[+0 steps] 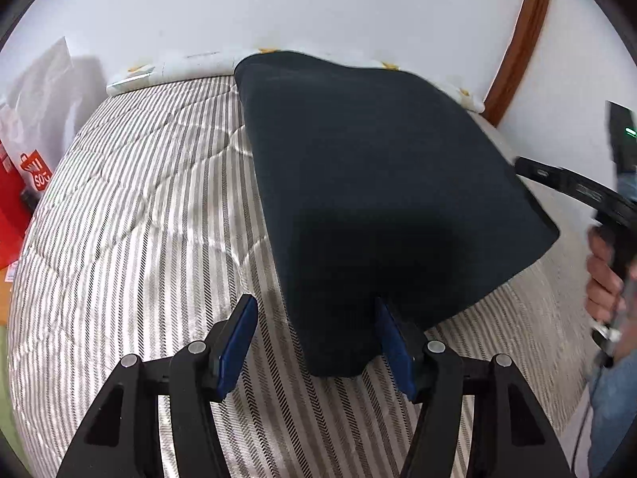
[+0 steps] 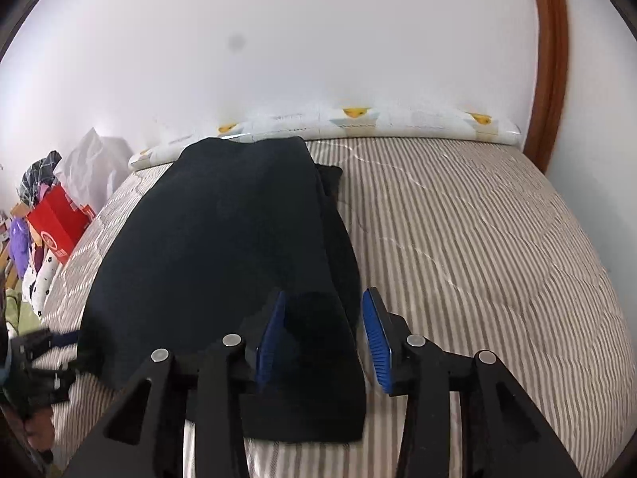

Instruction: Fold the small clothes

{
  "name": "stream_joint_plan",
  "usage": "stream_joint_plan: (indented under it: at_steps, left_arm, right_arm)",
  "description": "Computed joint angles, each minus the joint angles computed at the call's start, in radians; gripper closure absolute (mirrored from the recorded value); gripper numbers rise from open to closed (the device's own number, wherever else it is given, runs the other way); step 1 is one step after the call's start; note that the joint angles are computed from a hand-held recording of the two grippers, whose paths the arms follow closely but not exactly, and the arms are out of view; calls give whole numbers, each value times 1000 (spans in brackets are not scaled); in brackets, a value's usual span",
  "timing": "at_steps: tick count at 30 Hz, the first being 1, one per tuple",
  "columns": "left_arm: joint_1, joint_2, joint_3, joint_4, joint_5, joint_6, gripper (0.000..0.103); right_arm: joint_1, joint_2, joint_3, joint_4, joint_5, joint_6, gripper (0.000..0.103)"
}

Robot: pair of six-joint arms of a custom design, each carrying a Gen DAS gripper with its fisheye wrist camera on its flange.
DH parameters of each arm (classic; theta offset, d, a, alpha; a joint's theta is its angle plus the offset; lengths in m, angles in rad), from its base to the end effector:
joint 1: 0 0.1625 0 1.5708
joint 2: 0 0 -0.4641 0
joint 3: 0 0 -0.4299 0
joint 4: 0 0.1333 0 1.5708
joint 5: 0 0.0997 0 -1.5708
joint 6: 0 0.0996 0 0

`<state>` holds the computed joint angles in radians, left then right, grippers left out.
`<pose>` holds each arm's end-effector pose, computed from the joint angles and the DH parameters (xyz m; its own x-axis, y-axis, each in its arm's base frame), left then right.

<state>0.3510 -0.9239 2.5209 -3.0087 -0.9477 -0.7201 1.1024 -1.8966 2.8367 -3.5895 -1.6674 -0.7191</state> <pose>-0.2667 -0.3015 0.0074 -0.7561 0.3733 -0.5376 0.5701 0.7791 -0.2609 0.0023 -0.2695 0.2960 -0.7799 0.1174 0.6148 -0.3992 0.6632 -0.6331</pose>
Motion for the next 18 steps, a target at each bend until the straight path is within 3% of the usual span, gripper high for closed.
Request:
stream_joint_plan:
  at_steps: [3,7,8,9,10,12,14,16,18]
  left_arm:
    - [-3,-32,-3,15,17,1,44]
    - [26,-45,-27,4,32,40,44]
    - [35,-41,-37,7,36,53,44]
    - [45,-33,-50,11,40,68,44]
    - [52,-30,-55,8,39,79,44]
    - [70,-25,-63,-13,29,105,42]
    - [83,-22,-70,-27,25,126,42]
    - [94,-19,-84,-22,37,135,42]
    - [103,-20,-96,-11,48,137,42]
  right_arm:
    - [56,89,-55,-7,-56,43,63]
    - [75,141,-128,99,-82,118,67]
    - [60,130,-138,148,-44,124,89]
    - [48,115,-141,184,-14,115,96]
    - [34,102,-136,181,18,93,97]
    - [-55,14,-104,187,162,50,99]
    - [-150,-86,-108,329,283,56,99]
    - [-164,-103,-118,383,293,57,98]
    - [-109,-80,-130,371,216,59,97]
